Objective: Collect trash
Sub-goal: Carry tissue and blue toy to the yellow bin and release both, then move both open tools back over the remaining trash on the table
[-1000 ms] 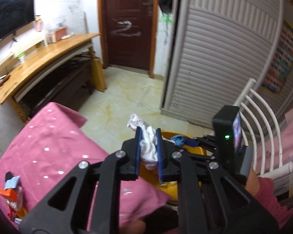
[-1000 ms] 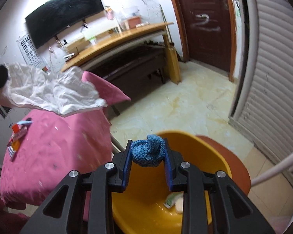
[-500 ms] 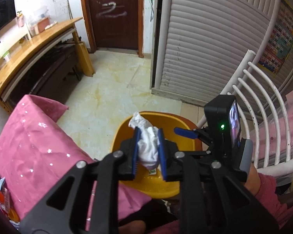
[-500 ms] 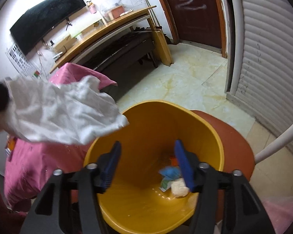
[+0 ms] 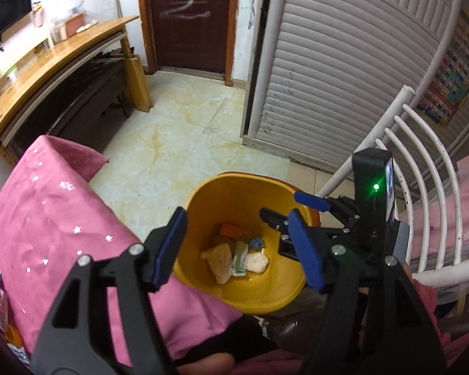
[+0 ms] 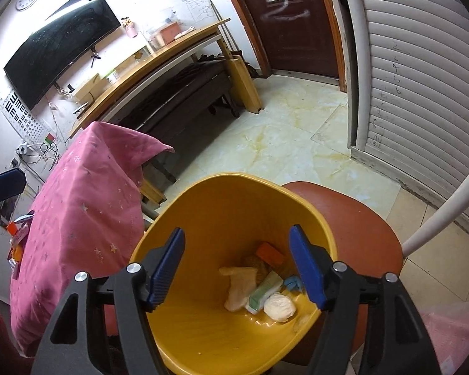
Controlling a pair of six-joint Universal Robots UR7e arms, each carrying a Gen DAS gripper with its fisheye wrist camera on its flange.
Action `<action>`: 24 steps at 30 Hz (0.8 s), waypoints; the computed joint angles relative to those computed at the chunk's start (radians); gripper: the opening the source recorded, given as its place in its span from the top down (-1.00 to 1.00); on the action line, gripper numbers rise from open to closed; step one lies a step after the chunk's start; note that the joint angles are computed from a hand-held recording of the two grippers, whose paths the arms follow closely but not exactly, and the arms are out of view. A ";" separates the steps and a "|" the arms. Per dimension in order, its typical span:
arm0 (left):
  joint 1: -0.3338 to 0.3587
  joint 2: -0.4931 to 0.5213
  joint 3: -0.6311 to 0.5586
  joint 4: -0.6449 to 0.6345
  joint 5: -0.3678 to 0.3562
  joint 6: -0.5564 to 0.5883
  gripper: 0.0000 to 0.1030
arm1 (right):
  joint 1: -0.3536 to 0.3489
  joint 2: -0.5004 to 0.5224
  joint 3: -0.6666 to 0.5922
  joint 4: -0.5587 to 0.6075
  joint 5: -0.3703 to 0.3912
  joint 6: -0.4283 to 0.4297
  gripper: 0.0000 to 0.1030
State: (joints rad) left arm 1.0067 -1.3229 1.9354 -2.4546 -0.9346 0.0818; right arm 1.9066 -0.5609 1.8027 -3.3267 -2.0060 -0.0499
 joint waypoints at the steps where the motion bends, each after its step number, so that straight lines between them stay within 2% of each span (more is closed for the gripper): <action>1: 0.004 -0.011 0.001 -0.002 -0.001 -0.007 -0.28 | 0.001 0.000 -0.003 0.000 0.005 -0.003 -0.24; 11: 0.029 -0.143 0.033 -0.045 0.018 -0.046 -0.36 | 0.086 0.052 -0.122 0.082 0.021 -0.053 -0.25; 13: 0.034 -0.176 0.043 -0.054 0.042 -0.055 -0.43 | 0.110 0.075 -0.161 0.106 0.030 -0.070 -0.25; 19: 0.059 -0.292 0.070 -0.084 0.132 -0.076 -0.47 | 0.182 0.165 -0.312 0.214 0.078 -0.122 -0.25; 24: 0.094 -0.392 0.090 -0.084 0.221 -0.080 -0.54 | 0.239 0.249 -0.446 0.325 0.155 -0.155 -0.25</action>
State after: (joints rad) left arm 1.1006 -1.7149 2.0258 -2.5390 -0.7139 0.0016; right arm 2.1452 -0.3119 1.3567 -3.0013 -1.8506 -0.2050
